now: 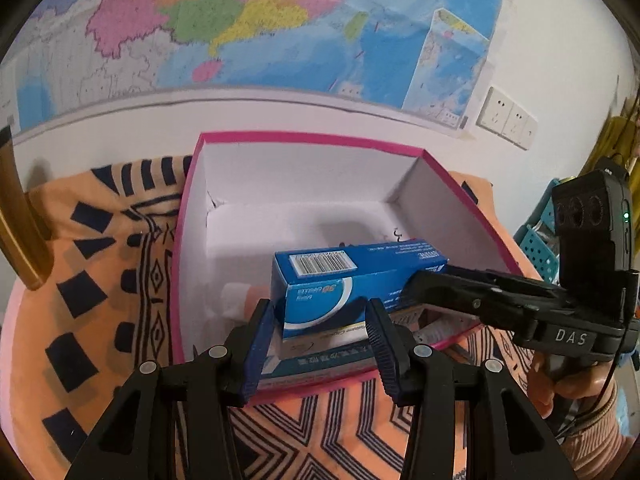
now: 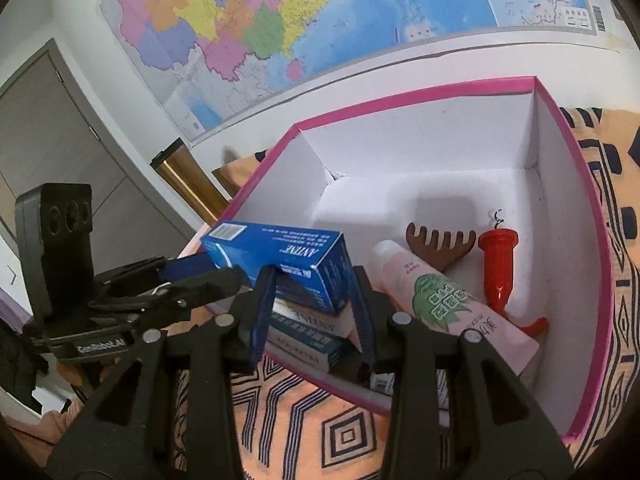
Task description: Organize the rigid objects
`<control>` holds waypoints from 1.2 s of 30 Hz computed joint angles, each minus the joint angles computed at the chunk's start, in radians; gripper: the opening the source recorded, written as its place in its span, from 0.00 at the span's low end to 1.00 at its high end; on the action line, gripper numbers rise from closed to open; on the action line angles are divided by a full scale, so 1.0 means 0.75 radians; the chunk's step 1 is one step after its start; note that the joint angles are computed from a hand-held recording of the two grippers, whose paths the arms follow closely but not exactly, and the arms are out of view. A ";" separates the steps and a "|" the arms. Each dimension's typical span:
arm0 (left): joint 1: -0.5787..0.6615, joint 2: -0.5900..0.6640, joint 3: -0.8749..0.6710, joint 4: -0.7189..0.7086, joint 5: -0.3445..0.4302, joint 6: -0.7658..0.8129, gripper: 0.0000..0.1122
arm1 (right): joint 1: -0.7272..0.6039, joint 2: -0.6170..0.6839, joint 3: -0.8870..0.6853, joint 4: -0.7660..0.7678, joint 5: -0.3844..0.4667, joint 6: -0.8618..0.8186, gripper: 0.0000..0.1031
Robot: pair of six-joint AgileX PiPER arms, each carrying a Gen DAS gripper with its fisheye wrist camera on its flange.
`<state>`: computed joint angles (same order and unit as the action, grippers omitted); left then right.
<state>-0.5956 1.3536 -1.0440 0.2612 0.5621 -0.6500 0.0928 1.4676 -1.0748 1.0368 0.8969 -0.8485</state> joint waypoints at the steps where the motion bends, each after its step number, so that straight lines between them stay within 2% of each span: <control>1: -0.015 -0.004 0.006 0.052 0.008 -0.059 0.42 | 0.003 -0.008 0.005 -0.012 -0.014 0.008 0.40; 3: -0.059 -0.022 0.029 0.196 0.025 -0.203 0.46 | 0.011 -0.041 0.028 -0.042 -0.053 0.015 0.44; 5: -0.114 -0.053 0.065 0.346 0.053 -0.354 0.56 | 0.017 -0.099 0.074 -0.071 -0.109 0.009 0.50; 8: -0.225 -0.116 0.131 0.592 0.127 -0.605 0.70 | 0.001 -0.227 0.177 -0.080 -0.164 -0.055 0.53; 10: -0.318 -0.176 0.192 0.744 0.176 -0.762 0.75 | -0.020 -0.310 0.240 -0.076 -0.180 -0.103 0.59; 15: -0.560 -0.275 0.291 0.981 0.348 -1.051 0.83 | -0.075 -0.524 0.416 -0.035 -0.201 -0.242 0.73; 16: -0.625 -0.287 0.311 1.031 0.398 -1.120 0.90 | -0.071 -0.556 0.445 -0.040 -0.220 -0.252 0.75; 17: -0.693 -0.293 0.332 1.078 0.454 -1.191 0.92 | -0.051 -0.587 0.473 -0.062 -0.256 -0.239 0.81; 18: -0.728 -0.289 0.336 1.097 0.488 -1.226 0.92 | -0.032 -0.622 0.505 -0.081 -0.293 -0.226 0.87; 21: -0.830 -0.261 0.356 1.111 0.587 -1.329 0.92 | 0.020 -0.718 0.604 -0.125 -0.397 -0.191 0.98; 22: -0.857 -0.243 0.360 1.107 0.617 -1.368 0.92 | 0.069 -0.751 0.640 -0.185 -0.467 -0.126 0.99; 25: -0.901 -0.196 0.376 1.086 0.671 -1.463 0.92 | 0.114 -0.787 0.694 -0.268 -0.539 -0.021 0.99; 29: -0.932 -0.139 0.376 1.048 0.721 -1.522 0.92 | 0.164 -0.811 0.734 -0.381 -0.596 0.119 0.99; 34: -0.954 -0.090 0.373 1.013 0.772 -1.557 0.92 | 0.197 -0.839 0.767 -0.437 -0.611 0.191 0.99; 36: -0.958 -0.094 0.379 1.004 0.763 -1.561 0.92 | 0.215 -0.848 0.778 -0.461 -0.618 0.224 0.99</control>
<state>-1.3138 1.2831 -0.7595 1.0141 1.1343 -1.8209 0.2537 0.8317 -0.4914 0.6910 0.4336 -0.6808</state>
